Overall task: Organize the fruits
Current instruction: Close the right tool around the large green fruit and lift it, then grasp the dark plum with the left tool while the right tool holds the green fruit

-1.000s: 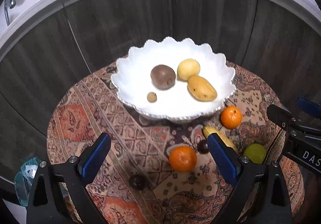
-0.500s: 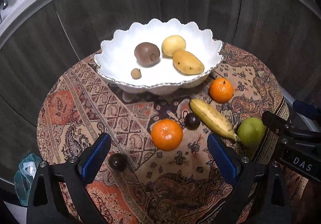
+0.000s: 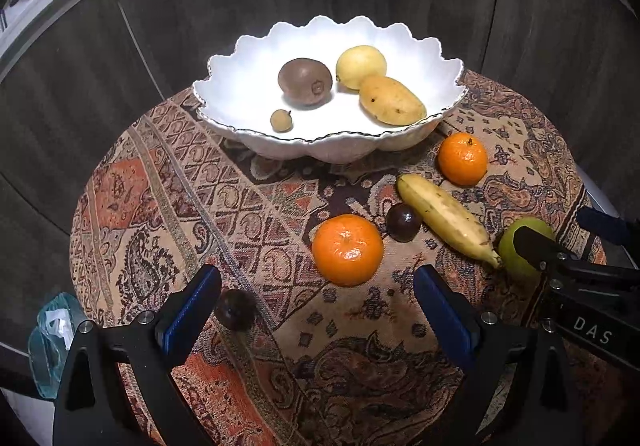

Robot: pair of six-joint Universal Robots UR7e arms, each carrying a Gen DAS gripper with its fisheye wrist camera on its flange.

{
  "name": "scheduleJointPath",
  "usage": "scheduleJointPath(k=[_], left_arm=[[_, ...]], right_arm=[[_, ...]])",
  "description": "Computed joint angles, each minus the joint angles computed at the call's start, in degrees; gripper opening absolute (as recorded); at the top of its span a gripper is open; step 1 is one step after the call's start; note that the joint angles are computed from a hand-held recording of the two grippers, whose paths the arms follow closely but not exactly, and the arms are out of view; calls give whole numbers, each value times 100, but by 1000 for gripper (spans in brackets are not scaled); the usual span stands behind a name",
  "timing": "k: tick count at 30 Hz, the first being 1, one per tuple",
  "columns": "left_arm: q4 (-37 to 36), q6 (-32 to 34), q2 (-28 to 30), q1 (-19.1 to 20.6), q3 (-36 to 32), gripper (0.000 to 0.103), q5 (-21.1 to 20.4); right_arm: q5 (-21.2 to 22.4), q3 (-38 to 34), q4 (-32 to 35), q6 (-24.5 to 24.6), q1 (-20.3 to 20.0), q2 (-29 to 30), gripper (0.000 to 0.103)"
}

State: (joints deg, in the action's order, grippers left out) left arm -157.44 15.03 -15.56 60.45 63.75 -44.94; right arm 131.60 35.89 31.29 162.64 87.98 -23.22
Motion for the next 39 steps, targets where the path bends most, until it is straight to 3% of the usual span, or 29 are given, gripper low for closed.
scheduleJointPath(k=[4, 13, 16, 21, 30, 39], left_arm=[[23, -25, 15, 19, -33, 98, 7], [41, -48, 33, 39, -58, 98, -2], [54, -53, 46, 42, -76, 98, -10], [51, -101, 29, 45, -69, 98, 0], [-51, -183, -154, 87, 91, 98, -30], [-195, -229, -332, 281, 206, 98, 68]], right_arm=[[-153, -243, 268, 180, -43, 147, 82], [-567, -880, 986, 547, -190, 516, 64], [-752, -807, 975, 486, -213, 474, 50], [-715, -731, 919, 406, -183, 444, 50], [-391, 42, -140, -285, 126, -2, 50], [-633, -808, 298, -536, 349, 520, 50]])
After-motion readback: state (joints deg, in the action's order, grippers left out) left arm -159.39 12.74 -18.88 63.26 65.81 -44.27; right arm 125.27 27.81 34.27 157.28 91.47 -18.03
